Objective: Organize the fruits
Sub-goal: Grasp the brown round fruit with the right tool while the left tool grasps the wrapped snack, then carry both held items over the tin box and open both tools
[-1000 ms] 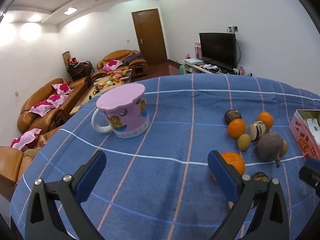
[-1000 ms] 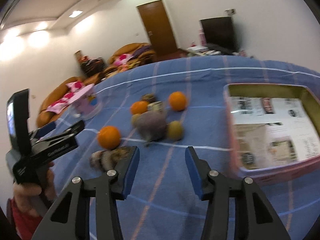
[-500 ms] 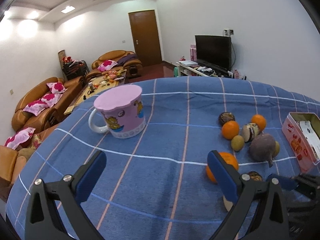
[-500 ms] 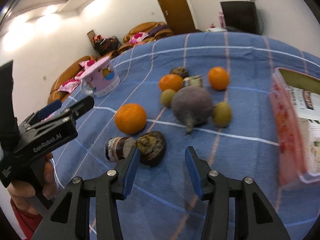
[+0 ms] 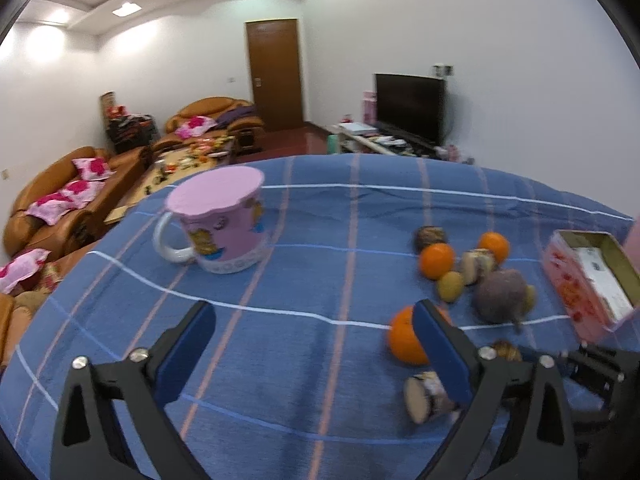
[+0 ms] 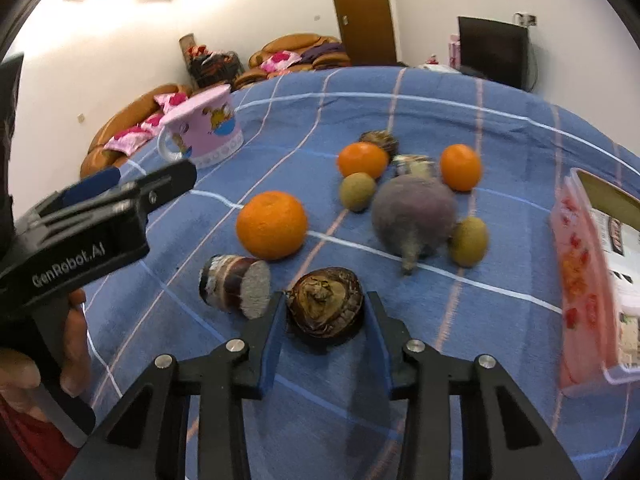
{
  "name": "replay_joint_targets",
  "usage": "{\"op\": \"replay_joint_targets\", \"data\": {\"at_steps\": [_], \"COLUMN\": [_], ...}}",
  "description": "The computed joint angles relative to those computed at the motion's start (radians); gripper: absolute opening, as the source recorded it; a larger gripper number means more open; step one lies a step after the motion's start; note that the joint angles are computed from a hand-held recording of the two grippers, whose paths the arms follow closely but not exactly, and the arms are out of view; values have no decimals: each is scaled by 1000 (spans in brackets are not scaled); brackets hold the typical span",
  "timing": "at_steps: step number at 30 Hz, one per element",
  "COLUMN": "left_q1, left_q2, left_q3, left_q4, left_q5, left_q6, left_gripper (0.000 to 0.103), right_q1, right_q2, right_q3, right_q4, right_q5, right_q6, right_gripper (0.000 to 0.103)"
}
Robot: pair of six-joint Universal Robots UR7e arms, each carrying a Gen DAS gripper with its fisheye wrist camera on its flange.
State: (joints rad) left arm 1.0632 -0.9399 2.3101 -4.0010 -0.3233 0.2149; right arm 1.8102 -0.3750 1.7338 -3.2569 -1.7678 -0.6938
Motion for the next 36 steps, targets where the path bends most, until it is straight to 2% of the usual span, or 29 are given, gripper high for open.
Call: {"op": "replay_joint_targets", "data": {"at_steps": [5,7,11,14,15,16,18,21,25,27,30,36], "left_q1": [-5,-4,9,23,27,30,45,52,40,18,3,-41], "left_q2": [-57,-61,-57,-43,-42,-42,-49,-61,-47,-17,11,86], "left_q3": [65,70,50,29,24,21,18,25,46,57,62,21], "left_q4": [125,184,395,491,516,539,557,553,389,217,46,-146], "left_q5": [-159,-186,-213,-189,-183,-179,-212,-223,-209,-186,-187,-143], "left_q6": [-82,-94,-161,-207,-221,-238,-255,-280,-240,-178,-123,16], "left_gripper": [88,86,82,73,66,52,40,40,40,40,40,40], "right_q1": [-34,-46,-60,-67,-68,-70,-71,-69,-75,-78,-87,-135], "right_q2": [-70,-91,-109,-121,-120,-119,-120,-119,-131,-140,-158,-207], "right_q3": [65,79,95,117,120,124,125,133,144,147,162,183], "right_q4": [-119,-146,-167,-181,-188,-193,-192,-221,-237,-246,-287,-343], "right_q5": [82,102,85,65,58,58,65,69,87,98,117,152], "right_q6": [20,24,12,-14,-22,-27,-31,-41,-33,-24,-26,-62], "right_gripper": [41,41,41,41,41,41,41,41,41,41,41,41]}}
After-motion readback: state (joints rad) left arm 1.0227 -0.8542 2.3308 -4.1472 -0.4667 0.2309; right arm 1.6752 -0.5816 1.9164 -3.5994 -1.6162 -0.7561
